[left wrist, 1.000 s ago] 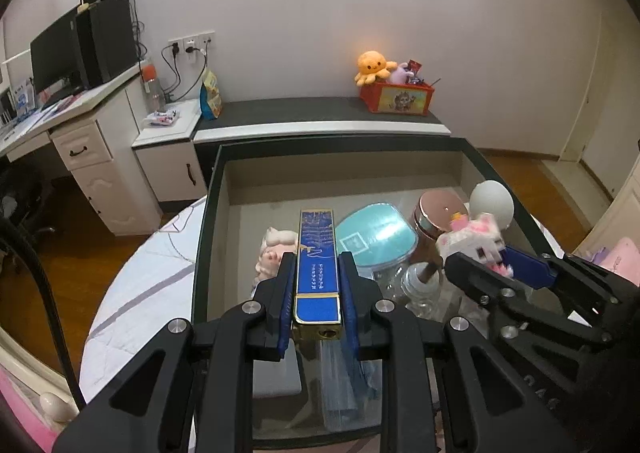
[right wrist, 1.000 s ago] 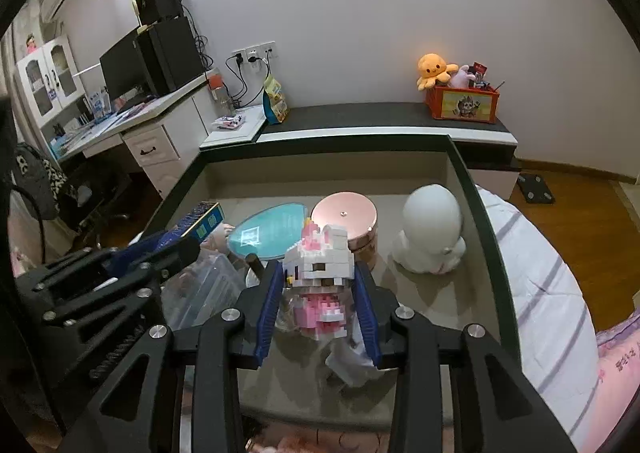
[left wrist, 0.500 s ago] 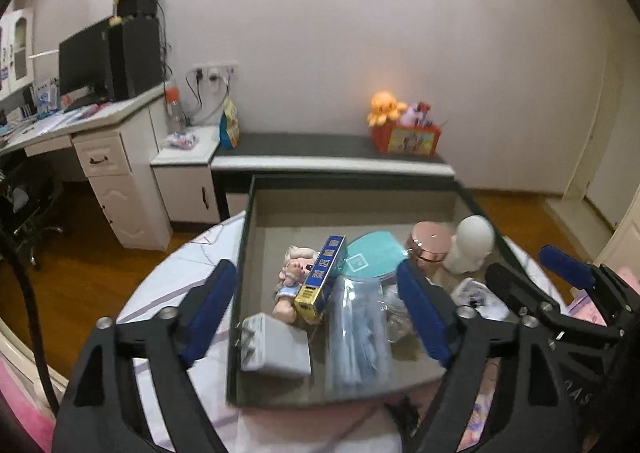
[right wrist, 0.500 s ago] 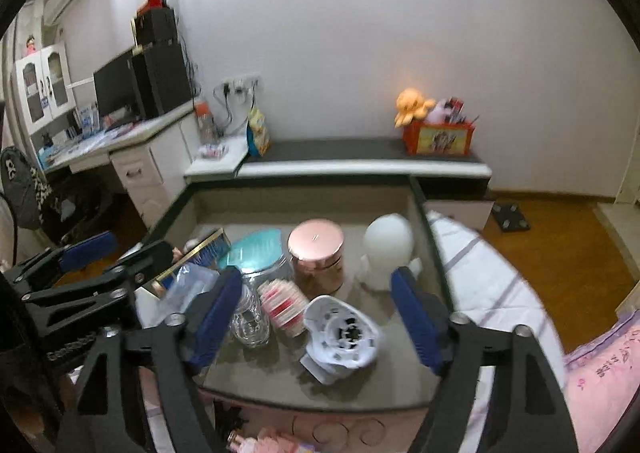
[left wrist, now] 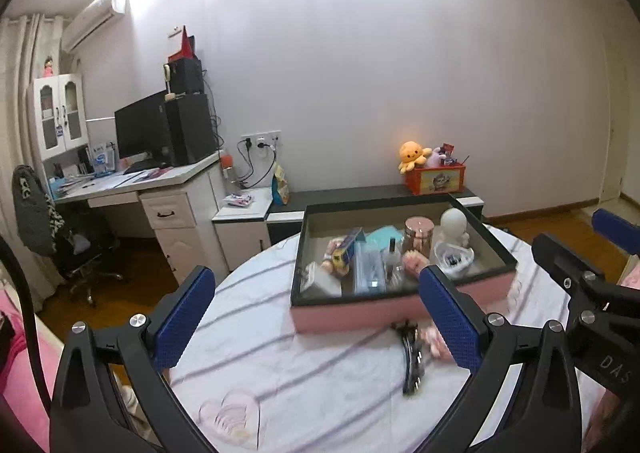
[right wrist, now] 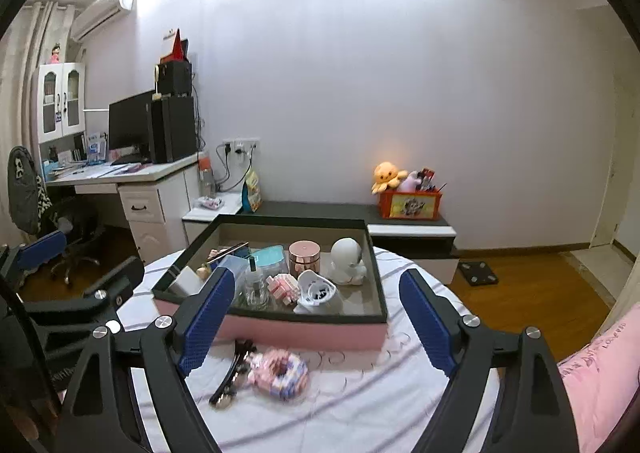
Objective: Organize rigid objects
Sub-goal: 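Withdraw both tools toward the black hair clip and pink block donut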
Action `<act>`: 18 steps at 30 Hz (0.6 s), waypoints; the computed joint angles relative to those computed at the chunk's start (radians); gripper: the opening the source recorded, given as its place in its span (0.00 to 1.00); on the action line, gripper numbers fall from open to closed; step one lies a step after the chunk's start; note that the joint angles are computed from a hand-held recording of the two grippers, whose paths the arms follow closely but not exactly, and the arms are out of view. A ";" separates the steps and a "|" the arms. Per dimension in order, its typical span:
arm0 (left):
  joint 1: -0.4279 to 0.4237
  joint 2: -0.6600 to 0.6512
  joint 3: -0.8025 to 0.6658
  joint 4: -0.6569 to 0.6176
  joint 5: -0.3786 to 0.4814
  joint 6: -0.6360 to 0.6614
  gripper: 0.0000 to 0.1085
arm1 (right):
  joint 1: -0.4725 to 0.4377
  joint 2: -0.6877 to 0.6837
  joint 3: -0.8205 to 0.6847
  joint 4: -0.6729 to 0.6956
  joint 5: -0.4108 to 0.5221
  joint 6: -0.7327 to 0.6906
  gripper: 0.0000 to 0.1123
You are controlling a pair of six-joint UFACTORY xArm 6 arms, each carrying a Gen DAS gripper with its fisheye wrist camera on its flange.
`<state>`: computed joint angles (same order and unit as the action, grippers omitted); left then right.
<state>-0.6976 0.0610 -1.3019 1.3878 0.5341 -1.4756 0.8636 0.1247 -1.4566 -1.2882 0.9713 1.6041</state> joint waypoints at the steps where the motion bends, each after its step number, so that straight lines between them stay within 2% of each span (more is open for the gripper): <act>1: -0.013 -0.028 0.031 0.020 0.016 -0.025 0.95 | 0.016 -0.010 0.012 -0.010 0.020 0.012 0.76; 11: -0.072 -0.187 0.195 0.161 0.076 -0.197 0.95 | 0.159 -0.095 0.126 -0.081 0.159 0.135 0.77; 18: -0.082 -0.216 0.224 0.206 0.073 -0.252 0.95 | 0.196 -0.122 0.164 -0.104 0.201 0.169 0.77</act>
